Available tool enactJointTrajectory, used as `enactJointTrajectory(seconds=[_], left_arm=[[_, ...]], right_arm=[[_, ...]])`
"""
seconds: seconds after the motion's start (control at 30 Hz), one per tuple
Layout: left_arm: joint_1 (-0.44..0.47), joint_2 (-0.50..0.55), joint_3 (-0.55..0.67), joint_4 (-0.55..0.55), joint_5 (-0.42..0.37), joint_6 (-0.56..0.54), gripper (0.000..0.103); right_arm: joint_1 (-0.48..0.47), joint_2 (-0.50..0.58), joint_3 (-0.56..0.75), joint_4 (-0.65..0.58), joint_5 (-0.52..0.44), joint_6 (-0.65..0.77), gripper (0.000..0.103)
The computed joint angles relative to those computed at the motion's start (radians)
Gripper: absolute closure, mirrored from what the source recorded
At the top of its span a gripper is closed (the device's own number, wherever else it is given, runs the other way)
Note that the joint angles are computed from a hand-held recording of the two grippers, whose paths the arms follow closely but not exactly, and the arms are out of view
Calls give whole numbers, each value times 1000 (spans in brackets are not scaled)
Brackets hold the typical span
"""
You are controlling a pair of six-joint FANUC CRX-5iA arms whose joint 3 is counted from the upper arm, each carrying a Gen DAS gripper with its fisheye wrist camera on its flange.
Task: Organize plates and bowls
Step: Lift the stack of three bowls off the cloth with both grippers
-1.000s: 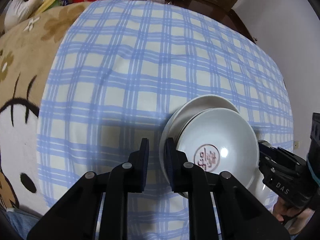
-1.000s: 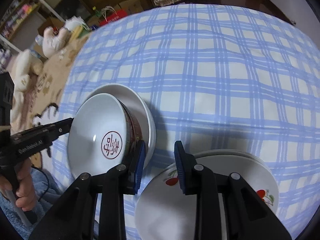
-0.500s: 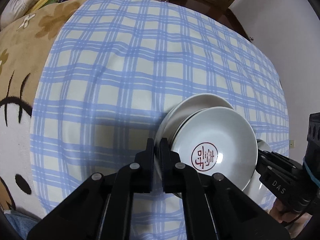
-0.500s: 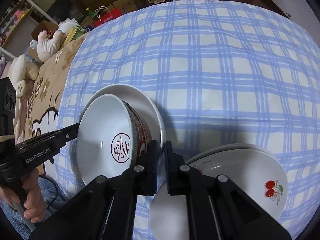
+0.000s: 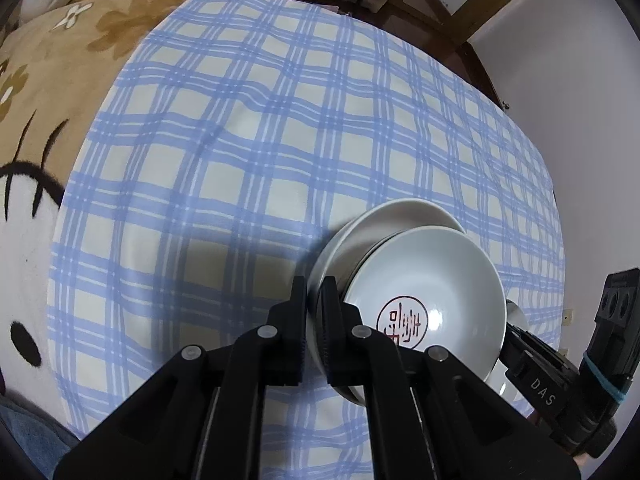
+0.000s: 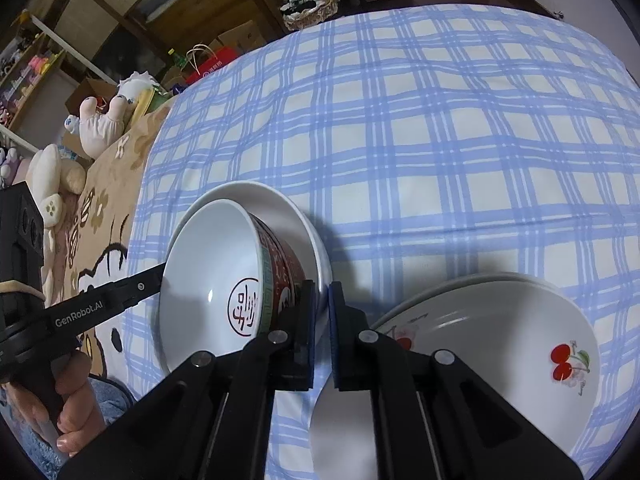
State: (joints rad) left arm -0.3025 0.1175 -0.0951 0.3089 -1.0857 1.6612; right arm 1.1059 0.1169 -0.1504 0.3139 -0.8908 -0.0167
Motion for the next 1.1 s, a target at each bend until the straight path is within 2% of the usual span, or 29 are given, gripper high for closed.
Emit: enactJointTrajectory(seconds=[0.33, 0.63, 1.1], left_arm=[[11, -39, -33, 28, -5, -18, 98], [16, -78, -54, 50, 2, -14, 98], [-86, -117, -30, 36, 15, 12, 98]], right_arm=[[6, -27, -22, 22, 25, -2, 96], [32, -52, -29, 72, 1, -31, 96], [122, -179, -105, 153, -139, -158, 96]])
